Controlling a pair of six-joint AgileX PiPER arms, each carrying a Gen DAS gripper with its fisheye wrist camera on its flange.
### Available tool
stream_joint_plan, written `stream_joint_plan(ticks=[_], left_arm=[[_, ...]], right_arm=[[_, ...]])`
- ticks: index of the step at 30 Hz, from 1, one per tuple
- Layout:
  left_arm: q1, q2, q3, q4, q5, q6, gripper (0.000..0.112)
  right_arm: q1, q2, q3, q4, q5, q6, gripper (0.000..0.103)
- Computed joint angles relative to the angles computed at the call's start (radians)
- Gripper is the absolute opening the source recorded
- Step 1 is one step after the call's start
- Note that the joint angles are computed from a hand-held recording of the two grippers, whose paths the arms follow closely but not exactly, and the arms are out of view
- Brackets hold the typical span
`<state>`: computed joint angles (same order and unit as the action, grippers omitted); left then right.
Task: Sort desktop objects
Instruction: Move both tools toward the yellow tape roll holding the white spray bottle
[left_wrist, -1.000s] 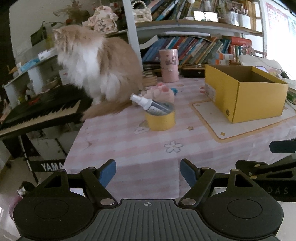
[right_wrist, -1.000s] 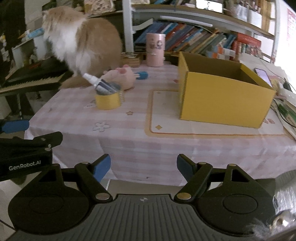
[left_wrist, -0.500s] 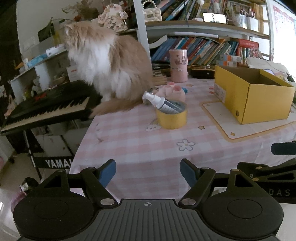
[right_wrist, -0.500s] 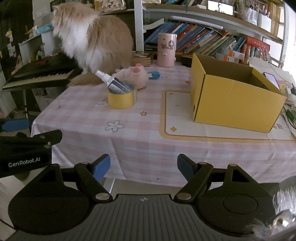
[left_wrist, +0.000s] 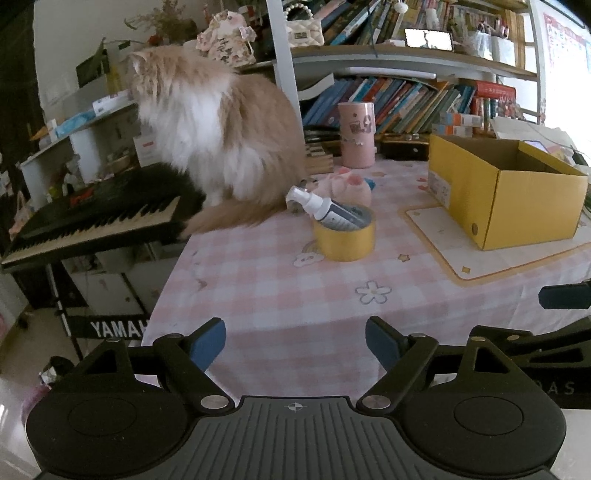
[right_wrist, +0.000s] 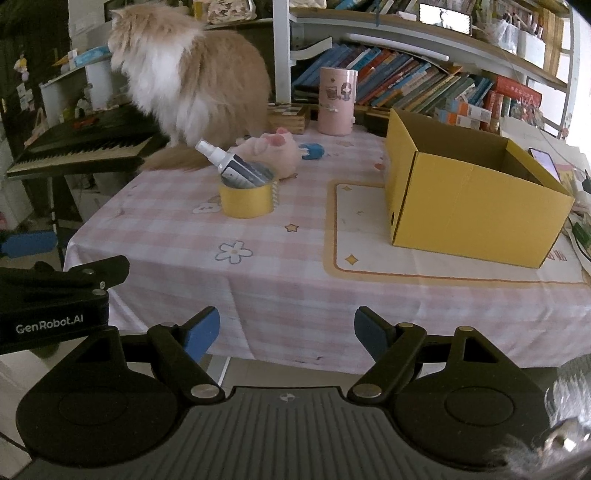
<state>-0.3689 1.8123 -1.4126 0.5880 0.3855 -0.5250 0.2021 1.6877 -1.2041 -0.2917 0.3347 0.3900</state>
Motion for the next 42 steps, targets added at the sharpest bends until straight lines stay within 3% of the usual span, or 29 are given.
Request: stream_joint_plan(ticks=[31,42], left_arm=[[0.066,0.001,-0.012,-0.110,-0.025,0.139,0.096],[0.074,0.015,-0.037,-0.140,-0.005,0.151,0.098]], right_arm=[[0.054,0.048,-0.086,-0.123,0.052,0.139,0.083],[0.050,0.065,-0.111,-0.094,0.063,0.109,0.083]])
